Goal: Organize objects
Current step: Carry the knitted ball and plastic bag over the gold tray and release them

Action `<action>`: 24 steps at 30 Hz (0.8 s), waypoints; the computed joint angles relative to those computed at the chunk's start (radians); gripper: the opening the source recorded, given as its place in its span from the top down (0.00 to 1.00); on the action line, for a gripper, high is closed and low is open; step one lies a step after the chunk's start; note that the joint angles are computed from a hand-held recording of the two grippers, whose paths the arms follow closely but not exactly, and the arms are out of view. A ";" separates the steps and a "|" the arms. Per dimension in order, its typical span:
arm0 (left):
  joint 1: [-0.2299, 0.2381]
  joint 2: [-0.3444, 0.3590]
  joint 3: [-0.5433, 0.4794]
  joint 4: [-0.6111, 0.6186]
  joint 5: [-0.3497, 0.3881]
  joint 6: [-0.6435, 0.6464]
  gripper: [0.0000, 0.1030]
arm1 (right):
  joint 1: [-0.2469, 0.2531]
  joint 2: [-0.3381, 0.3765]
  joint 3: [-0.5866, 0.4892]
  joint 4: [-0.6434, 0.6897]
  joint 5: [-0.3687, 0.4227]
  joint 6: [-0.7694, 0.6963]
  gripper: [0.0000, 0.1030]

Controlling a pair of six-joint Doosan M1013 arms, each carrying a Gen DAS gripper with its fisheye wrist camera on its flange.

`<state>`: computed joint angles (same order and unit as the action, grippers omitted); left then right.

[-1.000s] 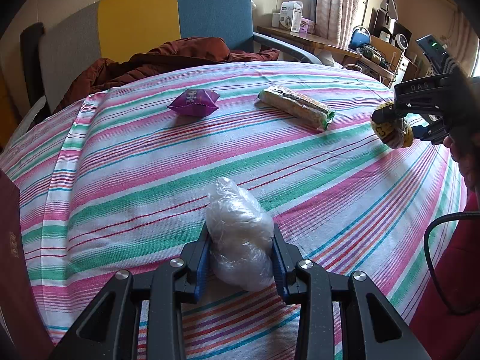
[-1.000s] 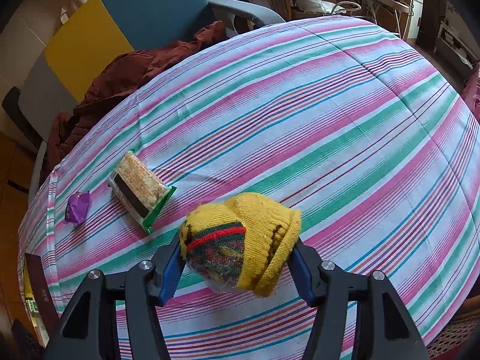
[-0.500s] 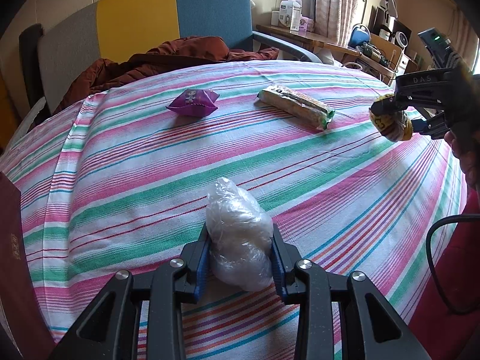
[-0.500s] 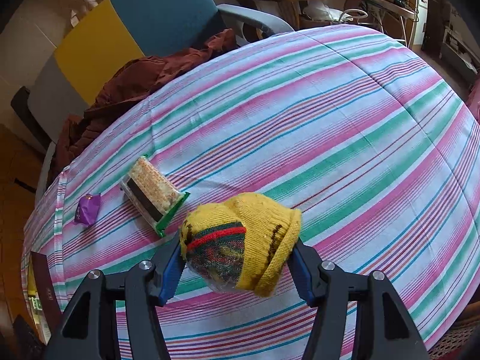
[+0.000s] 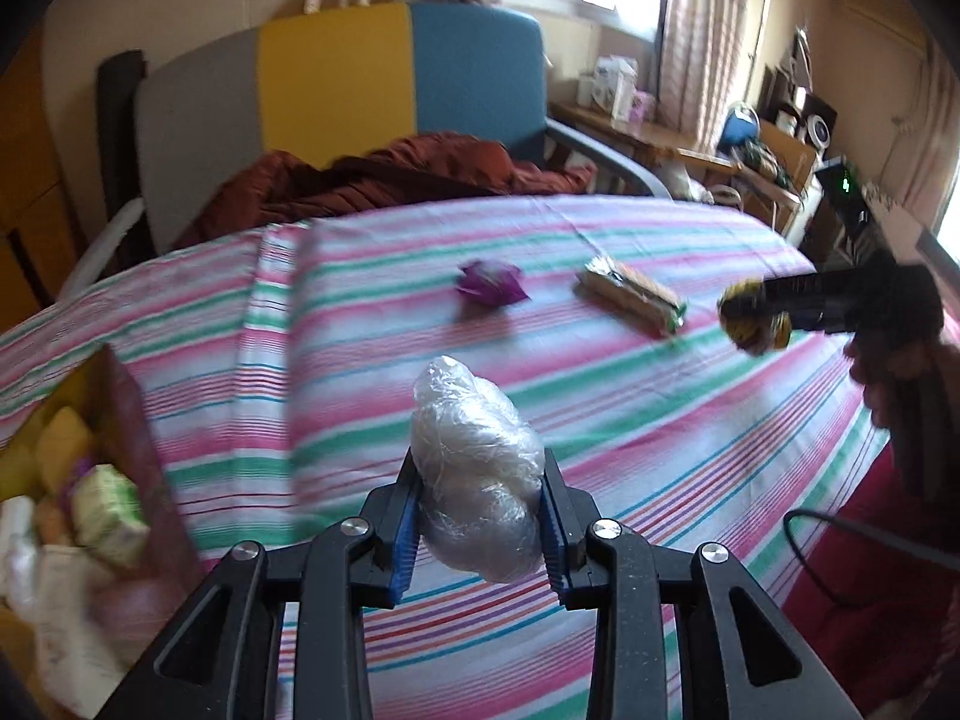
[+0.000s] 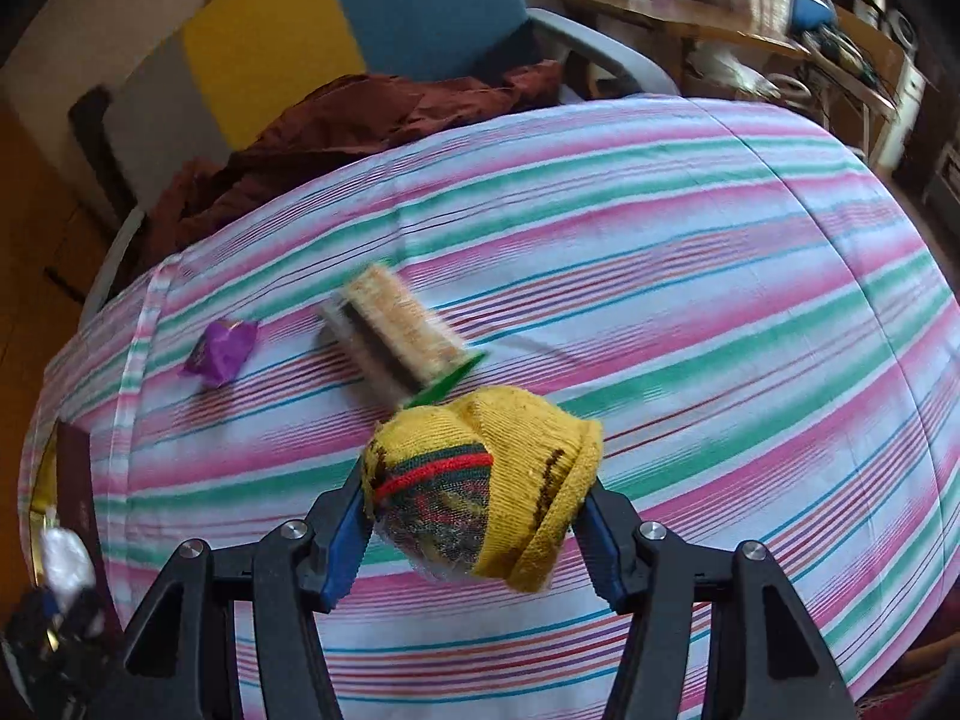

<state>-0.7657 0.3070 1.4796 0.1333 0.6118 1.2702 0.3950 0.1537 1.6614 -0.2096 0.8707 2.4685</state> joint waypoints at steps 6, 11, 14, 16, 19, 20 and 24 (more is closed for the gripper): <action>0.038 -0.060 0.057 0.023 -0.030 -0.058 0.66 | 0.086 0.055 -0.100 0.030 -0.013 -0.099 0.41; 0.085 -0.117 0.111 0.077 -0.051 -0.170 0.66 | 0.154 0.112 -0.194 0.104 -0.059 -0.206 0.41; 0.115 -0.152 0.144 0.167 -0.061 -0.286 0.66 | 0.194 0.155 -0.262 0.163 -0.084 -0.285 0.41; 0.134 -0.172 0.166 0.248 -0.052 -0.377 0.66 | 0.213 0.180 -0.302 0.202 -0.096 -0.335 0.41; 0.158 -0.192 0.192 0.338 -0.022 -0.480 0.66 | 0.243 0.230 -0.379 0.267 -0.099 -0.433 0.41; 0.168 -0.199 0.202 0.360 -0.013 -0.510 0.66 | 0.249 0.239 -0.394 0.280 -0.098 -0.455 0.41; 0.204 -0.213 0.237 0.386 0.010 -0.572 0.66 | 0.279 0.302 -0.488 0.320 -0.064 -0.533 0.41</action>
